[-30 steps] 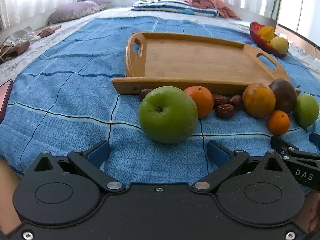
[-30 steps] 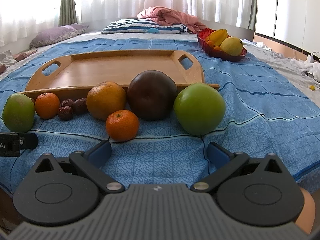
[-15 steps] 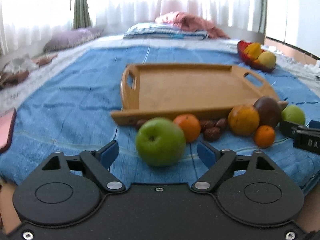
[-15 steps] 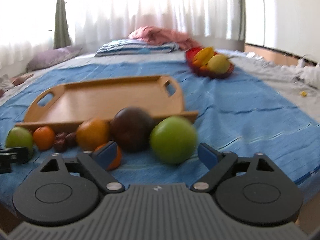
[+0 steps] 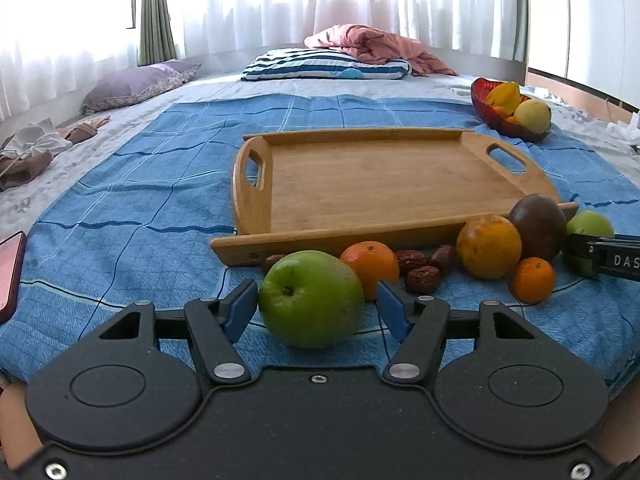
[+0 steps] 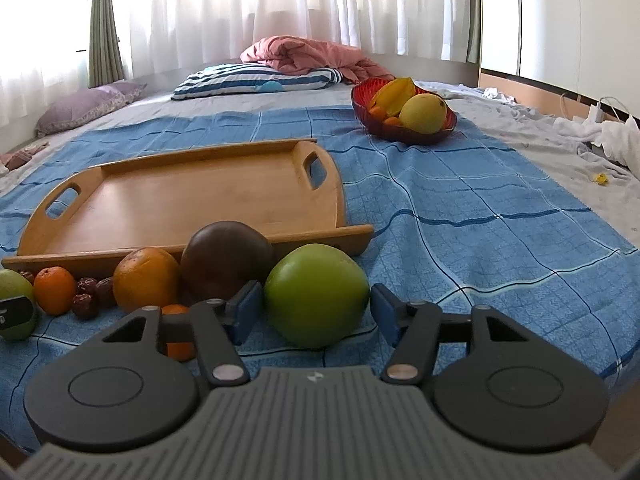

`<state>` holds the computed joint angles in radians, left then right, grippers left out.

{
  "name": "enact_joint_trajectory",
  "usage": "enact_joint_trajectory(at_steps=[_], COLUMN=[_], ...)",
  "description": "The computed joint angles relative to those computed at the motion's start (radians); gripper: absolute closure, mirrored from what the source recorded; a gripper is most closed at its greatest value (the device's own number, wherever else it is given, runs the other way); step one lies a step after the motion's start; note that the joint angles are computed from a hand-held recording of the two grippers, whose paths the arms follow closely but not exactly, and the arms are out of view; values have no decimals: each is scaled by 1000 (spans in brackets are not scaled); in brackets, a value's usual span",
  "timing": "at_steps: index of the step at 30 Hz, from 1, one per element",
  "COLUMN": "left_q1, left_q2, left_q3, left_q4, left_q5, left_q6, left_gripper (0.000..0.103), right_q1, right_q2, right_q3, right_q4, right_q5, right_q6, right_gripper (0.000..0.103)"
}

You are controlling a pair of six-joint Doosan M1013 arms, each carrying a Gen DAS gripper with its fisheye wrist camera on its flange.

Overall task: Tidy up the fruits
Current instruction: 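Grasp the large green apple with the left tool while the right tool grasps another green apple, then carry both green apples over the wooden tray and lower them onto it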

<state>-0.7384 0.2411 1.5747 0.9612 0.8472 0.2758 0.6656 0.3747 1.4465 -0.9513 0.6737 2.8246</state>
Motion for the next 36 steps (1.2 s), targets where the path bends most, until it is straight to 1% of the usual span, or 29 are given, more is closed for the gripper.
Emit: enact_joint_trajectory(at_steps=[3, 8, 12, 18, 22, 25, 30, 36], left_q1=[5, 9, 10, 13, 5, 5, 16, 37], left_q2=[5, 6, 6, -8, -20, -30, -29, -20], left_q3=[-3, -1, -3, 2, 9, 11, -3, -32], left_q4=[-4, -3, -7, -14, 30, 54, 80, 67], left_q5=[5, -2, -2, -19, -12, -23, -33, -50], left_q6=[4, -4, -5, -17, -43, -54, -58, -32], left_gripper=[45, 45, 46, 46, 46, 46, 46, 46], right_q1=[-3, -5, -6, -3, -4, -6, -13, -29], right_q2=[1, 4, 0, -8, -19, -28, -35, -32], right_q3=[-1, -6, -1, 10, 21, 26, 21, -6], right_q4=[9, 14, 19, -16, -38, -57, -88, -72], right_q5=[-4, -4, -9, -17, -22, -27, -46, -87], right_q6=[-5, -28, -29, 26, 74, 106, 125, 112], right_gripper=[38, 38, 41, 42, 42, 42, 42, 42])
